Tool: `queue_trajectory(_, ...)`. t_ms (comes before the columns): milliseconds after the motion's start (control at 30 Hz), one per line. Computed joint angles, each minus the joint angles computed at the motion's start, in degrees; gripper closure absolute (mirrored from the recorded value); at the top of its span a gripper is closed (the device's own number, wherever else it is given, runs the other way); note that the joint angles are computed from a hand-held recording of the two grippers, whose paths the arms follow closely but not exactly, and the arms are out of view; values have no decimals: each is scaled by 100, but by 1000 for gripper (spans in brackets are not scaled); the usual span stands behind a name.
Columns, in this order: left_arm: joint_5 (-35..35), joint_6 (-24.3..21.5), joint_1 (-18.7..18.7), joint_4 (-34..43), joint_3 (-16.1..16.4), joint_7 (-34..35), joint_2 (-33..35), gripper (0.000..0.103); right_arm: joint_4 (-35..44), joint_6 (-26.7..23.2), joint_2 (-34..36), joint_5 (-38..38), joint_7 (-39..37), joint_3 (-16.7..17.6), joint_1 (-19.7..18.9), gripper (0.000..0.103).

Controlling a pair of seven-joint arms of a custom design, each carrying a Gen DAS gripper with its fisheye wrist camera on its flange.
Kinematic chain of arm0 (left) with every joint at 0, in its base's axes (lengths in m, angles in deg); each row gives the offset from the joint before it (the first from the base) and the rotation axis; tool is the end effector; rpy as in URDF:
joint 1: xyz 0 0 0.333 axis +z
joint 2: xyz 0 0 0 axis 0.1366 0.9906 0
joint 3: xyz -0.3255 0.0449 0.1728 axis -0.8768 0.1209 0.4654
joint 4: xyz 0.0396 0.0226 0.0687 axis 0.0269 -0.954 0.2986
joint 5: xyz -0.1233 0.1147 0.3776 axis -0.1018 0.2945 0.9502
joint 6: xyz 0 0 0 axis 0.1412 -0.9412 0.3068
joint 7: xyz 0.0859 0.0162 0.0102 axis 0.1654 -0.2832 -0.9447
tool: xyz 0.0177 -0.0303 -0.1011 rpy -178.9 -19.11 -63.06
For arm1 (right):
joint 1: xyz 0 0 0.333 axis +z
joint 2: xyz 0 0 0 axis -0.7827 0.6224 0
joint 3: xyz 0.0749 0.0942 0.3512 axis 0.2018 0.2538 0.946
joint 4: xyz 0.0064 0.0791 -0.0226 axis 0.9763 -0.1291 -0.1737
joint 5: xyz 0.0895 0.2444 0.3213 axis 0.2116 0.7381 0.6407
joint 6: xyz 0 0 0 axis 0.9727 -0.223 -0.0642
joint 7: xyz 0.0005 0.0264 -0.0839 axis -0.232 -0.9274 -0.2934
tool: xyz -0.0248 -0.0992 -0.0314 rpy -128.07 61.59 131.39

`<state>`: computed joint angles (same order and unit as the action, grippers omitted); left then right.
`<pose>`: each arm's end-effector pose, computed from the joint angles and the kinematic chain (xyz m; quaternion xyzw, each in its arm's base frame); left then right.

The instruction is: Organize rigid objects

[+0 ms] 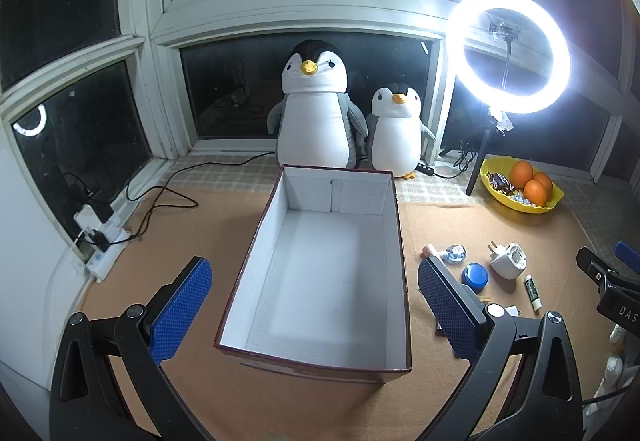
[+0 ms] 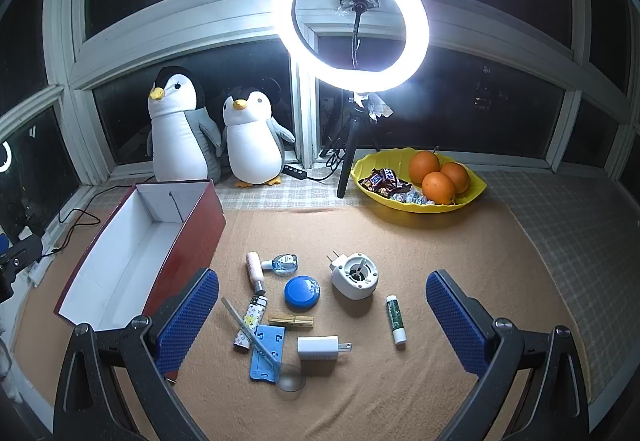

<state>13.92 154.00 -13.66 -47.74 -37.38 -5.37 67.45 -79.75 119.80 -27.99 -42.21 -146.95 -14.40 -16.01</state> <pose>0.5104 -0.4225 0.6435 -0.4446 0.7854 -0.3733 0.2150 0.3597 0.3814 0.6111 -0.3740 0.8137 -0.4009 0.1932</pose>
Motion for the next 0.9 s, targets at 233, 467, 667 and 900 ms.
queue_trajectory(233, 48, -11, -8, 16, 1, -46, 11, 0, -3, -55, 2, 5, 35, 14, 20, 1)
queue_trajectory(467, 45, 19, -2, -20, -1, -32, -3, 0, 6, -41, -4, 17, -19, 5, 21, 1)
queue_trajectory(667, 51, 4, -6, -25, -1, -55, -6, 0, 5, -26, 3, 36, -32, 4, 19, 1)
queue_trajectory(900, 3, -75, -8, 12, -16, 14, 33, 0, -7, 16, -5, 99, -8, -17, 3, 1)
